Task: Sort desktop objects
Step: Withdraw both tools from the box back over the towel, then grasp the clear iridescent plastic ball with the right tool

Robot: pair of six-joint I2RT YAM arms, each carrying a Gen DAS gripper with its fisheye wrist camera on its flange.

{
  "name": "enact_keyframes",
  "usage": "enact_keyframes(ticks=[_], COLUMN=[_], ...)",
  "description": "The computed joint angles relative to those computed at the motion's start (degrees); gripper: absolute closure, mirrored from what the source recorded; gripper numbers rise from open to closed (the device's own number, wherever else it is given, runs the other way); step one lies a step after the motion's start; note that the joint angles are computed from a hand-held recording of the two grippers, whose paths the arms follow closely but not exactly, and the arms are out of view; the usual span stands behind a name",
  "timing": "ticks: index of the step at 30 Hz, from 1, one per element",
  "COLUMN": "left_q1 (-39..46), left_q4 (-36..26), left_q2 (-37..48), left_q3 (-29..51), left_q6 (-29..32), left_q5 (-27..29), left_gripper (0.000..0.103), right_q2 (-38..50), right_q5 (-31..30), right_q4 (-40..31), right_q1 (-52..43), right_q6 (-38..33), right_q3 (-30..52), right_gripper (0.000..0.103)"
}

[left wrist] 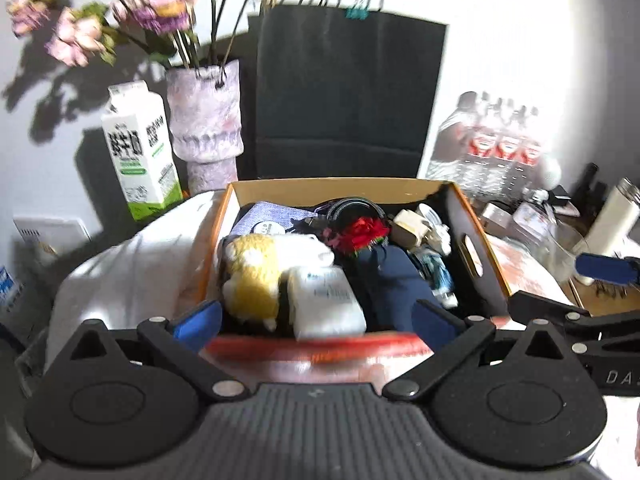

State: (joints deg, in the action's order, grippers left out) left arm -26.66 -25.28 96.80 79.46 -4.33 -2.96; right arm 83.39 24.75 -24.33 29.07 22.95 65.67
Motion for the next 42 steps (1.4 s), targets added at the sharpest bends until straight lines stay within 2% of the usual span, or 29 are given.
enact_keyframes(ticks=[3,6,9,11,13,16,20,21,22,26,28,30,34,38,42], left_q1=[-1.31,-1.69,-2.38,-4.63,-9.02,-16.78,-27.94,-29.42,-30.03,-26.00,-23.06,-19.74,-18.24,-16.28,-12.14], left_q4=[7.89,14.02,16.61,15.79,13.97,8.51,-3.81,-6.02,-7.98,-2.71,0.81,5.96,19.93,31.73,41.24], left_q2=[-12.22,-27.38,-43.07,-52.00,-60.32,-71.27,-86.96,-89.29,-91.17,-87.92,-85.03,-80.75,-67.74,-56.02,-45.44], left_q3=[-15.14,-30.82,-44.37,-50.90,-56.53,-62.64,-68.82,-69.73,-70.45,-72.10,-72.56,-73.01,-73.79,-73.38,-71.18], left_q6=[1.13,2.25,1.86,1.99,1.74,-1.16,-12.33,-13.86,-14.53,-11.58,-11.30,-10.37,-9.34,-8.23,-4.97], left_q5=[-1.62,0.61,2.42,0.53,-4.08,-13.54,-25.67,-26.80,-27.13,-24.51,-21.58,-17.98,-16.93,-14.20,-10.51], left_gripper=[0.000,0.000,0.000,0.000,0.000,0.000,0.000,0.000,0.000,0.000,0.000,0.000,0.000,0.000,0.000], right_q2=[-6.66,-13.04,-19.62,-21.22,-19.35,-9.78,6.63,10.01,11.80,12.55,13.20,12.73,7.82,1.23,-6.91], right_q5=[3.77,10.18,18.13,25.67,32.00,38.87,39.54,38.42,37.24,34.32,34.01,34.91,36.13,36.91,35.70], right_q4=[2.57,3.69,2.90,-0.50,-7.16,-23.82,-45.49,-48.04,-47.85,-39.25,-39.72,-39.98,-34.14,-24.99,-7.06], right_q1=[5.71,13.80,24.67,33.69,42.09,53.56,66.10,68.31,69.59,69.90,68.46,67.65,64.00,58.34,49.76], right_q6=[1.76,3.97,8.44,14.04,23.77,47.28,84.01,90.44,93.27,88.82,88.37,88.80,83.26,72.73,55.14], right_q3=[-7.88,-15.13,-22.41,-25.30,-25.65,-21.81,-16.39,-15.58,-15.52,-18.10,-17.72,-18.16,-22.08,-26.98,-33.99], right_gripper=[0.009,0.009,0.005,0.001,0.001,0.001,0.001,0.000,0.000,0.001,0.001,0.000,0.001,0.001,0.001])
